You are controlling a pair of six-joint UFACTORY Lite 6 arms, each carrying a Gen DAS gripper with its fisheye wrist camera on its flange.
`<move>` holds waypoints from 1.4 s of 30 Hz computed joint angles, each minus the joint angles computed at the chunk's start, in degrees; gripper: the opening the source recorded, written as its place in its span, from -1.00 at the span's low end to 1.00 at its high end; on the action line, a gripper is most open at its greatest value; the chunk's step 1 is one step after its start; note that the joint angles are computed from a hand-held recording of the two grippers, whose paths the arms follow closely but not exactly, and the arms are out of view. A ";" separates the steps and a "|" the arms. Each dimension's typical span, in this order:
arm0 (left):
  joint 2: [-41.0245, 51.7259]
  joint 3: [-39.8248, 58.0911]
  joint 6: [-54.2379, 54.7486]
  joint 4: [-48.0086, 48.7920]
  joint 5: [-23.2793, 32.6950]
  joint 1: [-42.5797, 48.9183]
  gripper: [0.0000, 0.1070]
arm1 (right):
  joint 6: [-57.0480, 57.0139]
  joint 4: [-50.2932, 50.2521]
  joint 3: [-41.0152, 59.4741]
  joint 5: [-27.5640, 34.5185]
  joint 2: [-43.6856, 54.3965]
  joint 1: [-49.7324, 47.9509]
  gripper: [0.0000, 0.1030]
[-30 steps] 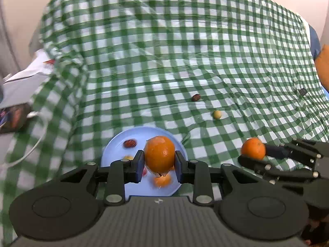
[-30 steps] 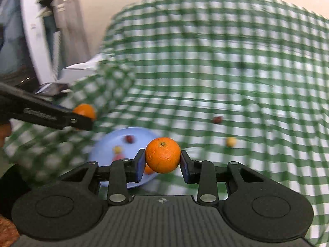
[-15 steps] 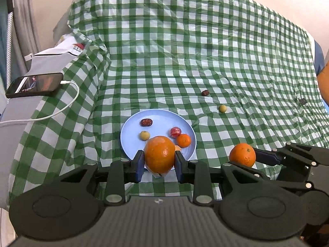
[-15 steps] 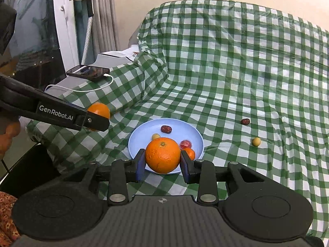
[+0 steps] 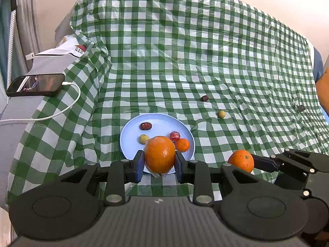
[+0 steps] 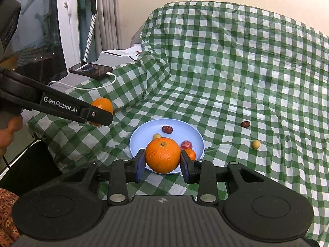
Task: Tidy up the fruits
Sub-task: 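Carry both oranges with the left and right grippers over the plate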
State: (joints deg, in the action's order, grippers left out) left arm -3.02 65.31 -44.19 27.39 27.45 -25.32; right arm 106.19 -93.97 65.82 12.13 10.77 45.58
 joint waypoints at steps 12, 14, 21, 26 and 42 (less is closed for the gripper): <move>2.52 1.35 2.25 -2.19 -0.83 2.08 -0.37 | -7.86 7.12 1.48 -2.53 1.68 -1.61 -0.28; 3.03 1.60 2.86 -2.76 -1.15 2.55 -0.37 | -9.84 9.10 1.98 -2.76 2.17 -1.76 -0.28; 5.96 3.64 4.78 -3.97 -2.11 4.38 -0.37 | -15.80 15.10 5.10 -3.03 5.22 -2.57 -0.28; 9.31 6.39 6.58 -5.23 -2.88 5.99 -0.37 | -21.55 20.42 8.57 -3.27 8.72 -3.28 -0.28; 28.64 24.33 15.38 -11.64 -2.46 9.10 -0.37 | -66.76 63.52 31.78 -2.61 29.15 -7.22 -0.29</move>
State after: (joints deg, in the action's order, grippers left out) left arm 25.62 89.63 -28.81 15.75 25.00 -16.22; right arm 39.43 -30.45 97.60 9.52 39.92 38.36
